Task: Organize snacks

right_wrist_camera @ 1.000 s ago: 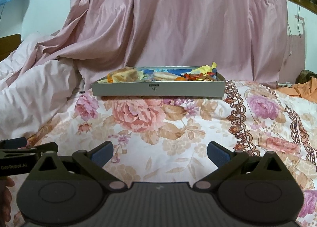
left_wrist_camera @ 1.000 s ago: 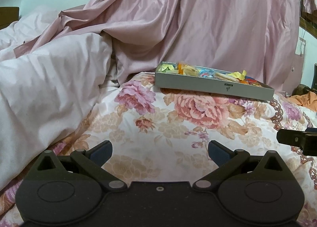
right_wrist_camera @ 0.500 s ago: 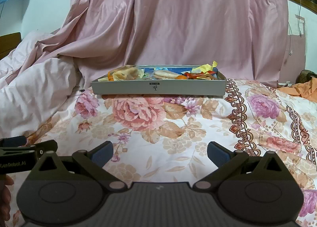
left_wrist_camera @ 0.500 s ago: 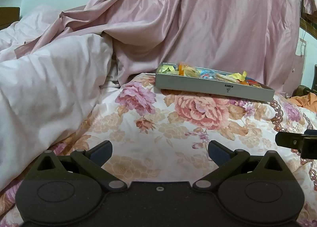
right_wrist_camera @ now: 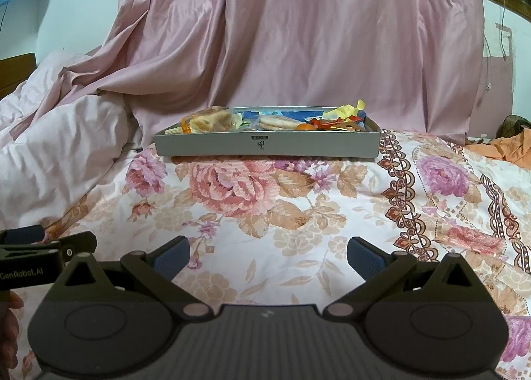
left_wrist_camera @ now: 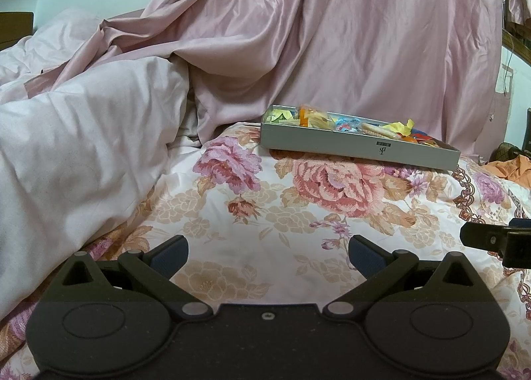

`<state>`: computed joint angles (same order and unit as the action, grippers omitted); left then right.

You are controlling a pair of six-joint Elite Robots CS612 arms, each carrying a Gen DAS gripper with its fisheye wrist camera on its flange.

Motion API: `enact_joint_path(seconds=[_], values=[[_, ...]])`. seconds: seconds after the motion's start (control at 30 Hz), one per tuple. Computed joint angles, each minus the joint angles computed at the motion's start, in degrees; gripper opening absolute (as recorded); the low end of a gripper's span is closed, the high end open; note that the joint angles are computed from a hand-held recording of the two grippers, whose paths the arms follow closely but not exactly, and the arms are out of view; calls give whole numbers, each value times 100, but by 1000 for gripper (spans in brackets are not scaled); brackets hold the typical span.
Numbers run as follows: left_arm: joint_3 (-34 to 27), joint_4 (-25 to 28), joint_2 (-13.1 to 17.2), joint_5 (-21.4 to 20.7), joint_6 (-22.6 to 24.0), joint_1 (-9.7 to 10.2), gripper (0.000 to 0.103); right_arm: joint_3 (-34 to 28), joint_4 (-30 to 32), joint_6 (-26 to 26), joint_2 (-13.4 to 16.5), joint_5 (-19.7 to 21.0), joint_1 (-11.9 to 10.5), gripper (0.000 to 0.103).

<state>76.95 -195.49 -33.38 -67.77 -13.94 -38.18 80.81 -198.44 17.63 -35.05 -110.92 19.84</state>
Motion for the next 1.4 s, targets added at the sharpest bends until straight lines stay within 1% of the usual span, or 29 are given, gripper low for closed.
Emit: enact_joint_path(seconds=[0.63,0.77,0.93,1.0,1.4], values=[[5,11,-4,-19,-13,3,102,3,23,2,-11,7,-2,103],[32,264,-79,-66,-233,5,102,14,22,8,-9,1,6,103],[38,443,-113,-36,-407,2,102,29,22,13,-1,11,11,103],[42,443,-117,-75,-416,6,102,28,28,14,-3,18,10,103],[41,451,-117,-6,-341,-11,102,19,76,18,-10,36,7,103]])
